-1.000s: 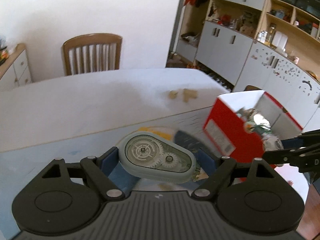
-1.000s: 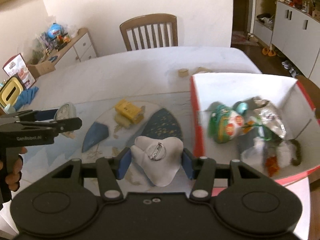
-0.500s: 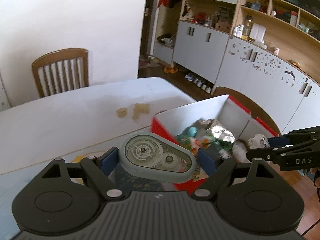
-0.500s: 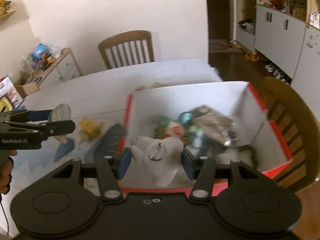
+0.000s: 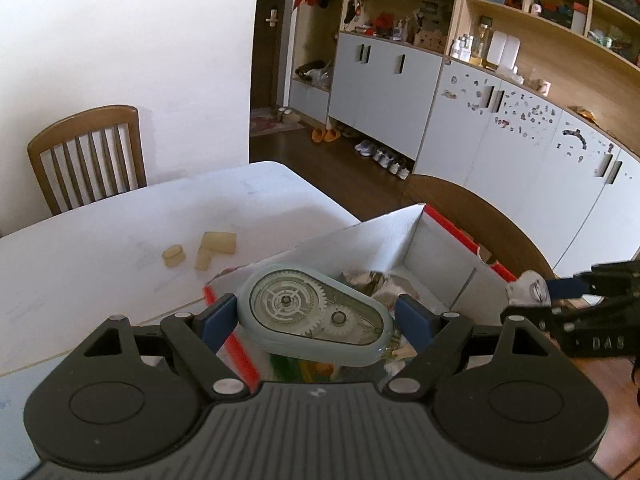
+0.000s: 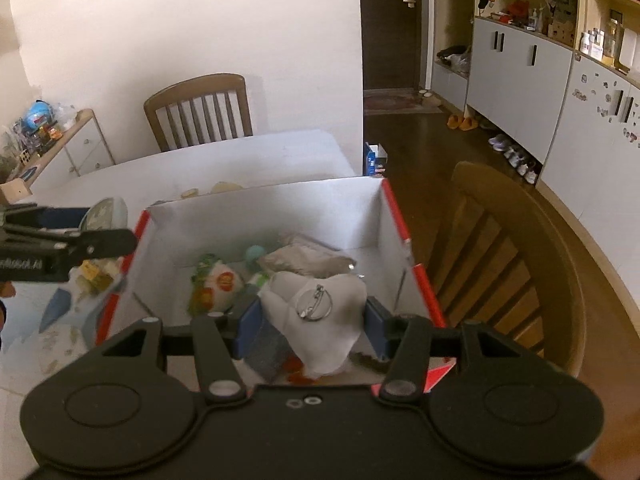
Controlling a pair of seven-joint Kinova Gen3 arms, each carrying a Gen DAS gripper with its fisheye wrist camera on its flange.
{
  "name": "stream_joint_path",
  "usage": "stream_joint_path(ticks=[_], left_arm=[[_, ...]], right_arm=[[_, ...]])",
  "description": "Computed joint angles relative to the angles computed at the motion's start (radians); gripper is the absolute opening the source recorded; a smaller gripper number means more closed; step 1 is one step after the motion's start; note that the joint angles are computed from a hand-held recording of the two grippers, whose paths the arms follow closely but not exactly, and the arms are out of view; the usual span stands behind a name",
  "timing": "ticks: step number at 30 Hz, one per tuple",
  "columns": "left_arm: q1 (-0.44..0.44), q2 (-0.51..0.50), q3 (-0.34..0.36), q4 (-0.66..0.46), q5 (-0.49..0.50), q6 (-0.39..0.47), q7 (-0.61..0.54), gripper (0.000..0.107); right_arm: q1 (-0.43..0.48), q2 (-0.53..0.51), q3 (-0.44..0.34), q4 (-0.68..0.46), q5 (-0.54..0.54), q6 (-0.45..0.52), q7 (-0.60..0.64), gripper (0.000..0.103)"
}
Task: Organize objects
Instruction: 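Carry the tape dispenser and plush tooth into the shoebox and open both grippers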
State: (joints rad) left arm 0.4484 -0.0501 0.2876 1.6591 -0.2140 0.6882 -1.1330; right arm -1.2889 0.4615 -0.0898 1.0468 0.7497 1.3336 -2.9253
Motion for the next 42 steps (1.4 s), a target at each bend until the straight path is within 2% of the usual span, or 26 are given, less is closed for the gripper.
stream_joint_path(ticks=[6,12,19,28,35,42], left_arm=[[0.057,0.117,-0.002,-0.100,-0.061,0.061,0.074,0.086],[0.150,0.219,-0.047,-0.188,-0.126,0.128,0.140,0.086],[0.218,0.309,-0.089,-0.271,-0.142,0.183,0.135,0.086],[0.250,0.373,-0.125,-0.325,-0.122,0.228,0.124,0.086],[0.256,0.402,-0.138,-0.346,-0.108,0.259,0.112,0.086],[0.250,0.409,-0.143,-0.356,-0.087,0.275,0.109,0.086]], right_arm=[[0.049,-0.001,-0.011,0.033,-0.034,-0.055,0.055,0.054],[0.094,0.026,-0.014,0.026,-0.087,-0.102,0.152,0.054],[0.118,0.063,-0.004,0.006,-0.148,-0.131,0.275,0.054],[0.150,0.061,-0.001,0.052,-0.195,-0.216,0.371,0.053],[0.153,0.101,0.015,0.003,-0.228,-0.185,0.408,0.055],[0.153,0.094,0.025,0.025,-0.237,-0.206,0.389,0.058]])
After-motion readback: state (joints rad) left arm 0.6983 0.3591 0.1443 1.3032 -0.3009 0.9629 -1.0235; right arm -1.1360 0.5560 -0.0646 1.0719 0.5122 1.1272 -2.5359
